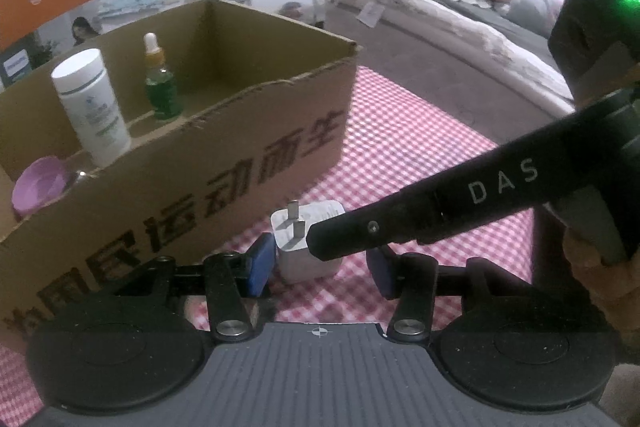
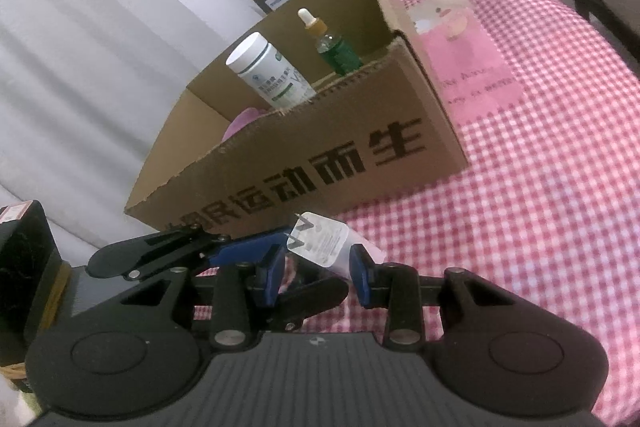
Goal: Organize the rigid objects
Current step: 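Move the right tool to the white plug charger and grasp it, then carry the white charger with the right tool into the box and release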
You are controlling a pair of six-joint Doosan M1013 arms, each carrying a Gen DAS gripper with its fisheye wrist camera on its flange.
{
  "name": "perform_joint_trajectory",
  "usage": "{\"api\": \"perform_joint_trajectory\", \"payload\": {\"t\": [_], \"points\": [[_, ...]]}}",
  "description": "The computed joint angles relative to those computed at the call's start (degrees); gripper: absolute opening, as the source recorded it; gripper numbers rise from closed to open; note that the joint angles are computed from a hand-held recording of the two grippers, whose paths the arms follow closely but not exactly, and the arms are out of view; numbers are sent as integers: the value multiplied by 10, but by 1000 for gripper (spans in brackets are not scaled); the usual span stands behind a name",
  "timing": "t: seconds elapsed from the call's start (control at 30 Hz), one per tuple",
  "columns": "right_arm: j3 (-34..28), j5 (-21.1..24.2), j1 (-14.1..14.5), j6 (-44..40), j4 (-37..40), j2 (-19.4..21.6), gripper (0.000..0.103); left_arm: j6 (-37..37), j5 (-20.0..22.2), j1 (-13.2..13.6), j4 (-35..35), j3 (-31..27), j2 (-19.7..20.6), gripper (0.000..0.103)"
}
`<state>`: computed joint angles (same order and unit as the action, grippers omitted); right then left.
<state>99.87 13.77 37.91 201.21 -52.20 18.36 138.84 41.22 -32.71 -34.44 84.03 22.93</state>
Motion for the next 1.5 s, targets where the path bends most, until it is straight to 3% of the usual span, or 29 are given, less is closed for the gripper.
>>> {"api": "perform_joint_trajectory", "payload": {"t": [0.33,0.5,0.7,1.5], "points": [[36,9,6,167,-119,-20,38,-18,-7,-9,23,-3,5,54],[39,2,1,175,-114,-18,38,-38,-10,-13,40,-8,10,53],[37,-8,-2,216,-145,-12,38,-47,-15,-16,45,-9,11,44],[28,36,16,185,-124,-22,39,-26,-29,-15,17,2,-6,43]]}}
